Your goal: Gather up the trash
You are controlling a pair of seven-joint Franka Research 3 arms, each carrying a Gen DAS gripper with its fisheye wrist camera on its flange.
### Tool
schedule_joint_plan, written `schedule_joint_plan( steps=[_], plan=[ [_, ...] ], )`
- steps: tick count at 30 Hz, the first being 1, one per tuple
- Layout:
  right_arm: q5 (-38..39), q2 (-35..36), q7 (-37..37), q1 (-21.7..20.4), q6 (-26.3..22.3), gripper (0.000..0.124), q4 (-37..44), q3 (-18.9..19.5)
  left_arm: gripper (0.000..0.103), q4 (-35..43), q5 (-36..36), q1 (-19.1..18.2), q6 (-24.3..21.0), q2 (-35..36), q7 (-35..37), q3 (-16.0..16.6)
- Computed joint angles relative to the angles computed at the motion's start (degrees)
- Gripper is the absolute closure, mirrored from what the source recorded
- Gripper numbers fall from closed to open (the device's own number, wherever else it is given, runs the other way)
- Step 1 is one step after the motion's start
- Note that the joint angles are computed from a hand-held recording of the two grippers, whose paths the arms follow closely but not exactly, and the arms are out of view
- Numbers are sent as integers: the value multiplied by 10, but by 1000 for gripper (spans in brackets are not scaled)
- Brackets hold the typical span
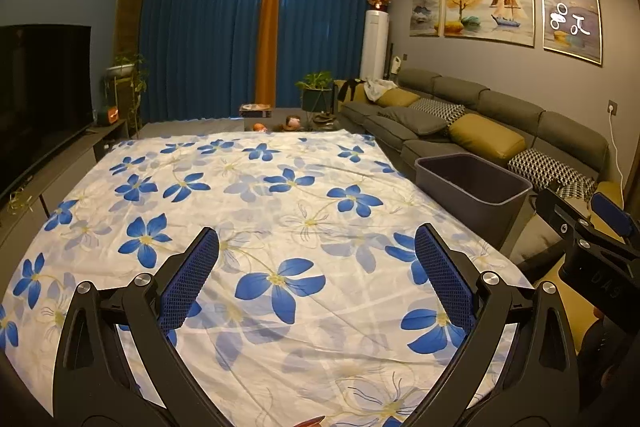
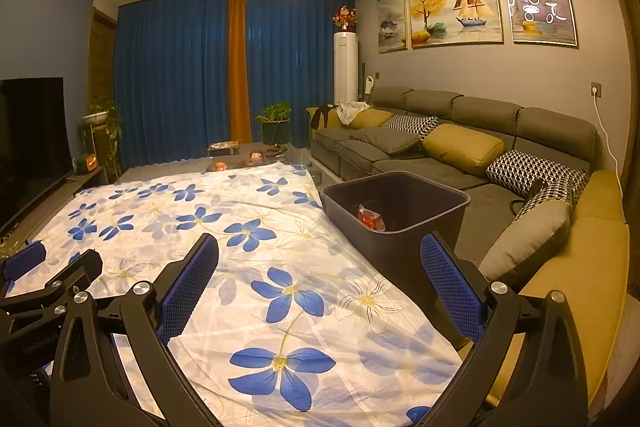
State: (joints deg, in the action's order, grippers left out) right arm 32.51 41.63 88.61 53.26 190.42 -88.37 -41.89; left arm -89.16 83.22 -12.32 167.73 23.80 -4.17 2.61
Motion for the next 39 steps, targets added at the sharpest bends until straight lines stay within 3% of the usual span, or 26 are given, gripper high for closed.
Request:
schedule_joint_plan(
  steps=[14,39],
  plan=[
    [18,-11,-29,-13,14,27,-4,23,6,-5,0,-1,0,-5,-5,-3],
    [40,-7,-47,-11,13,27,3,20,6,-4,3,-2,2,-6,-10,-4]
  ],
)
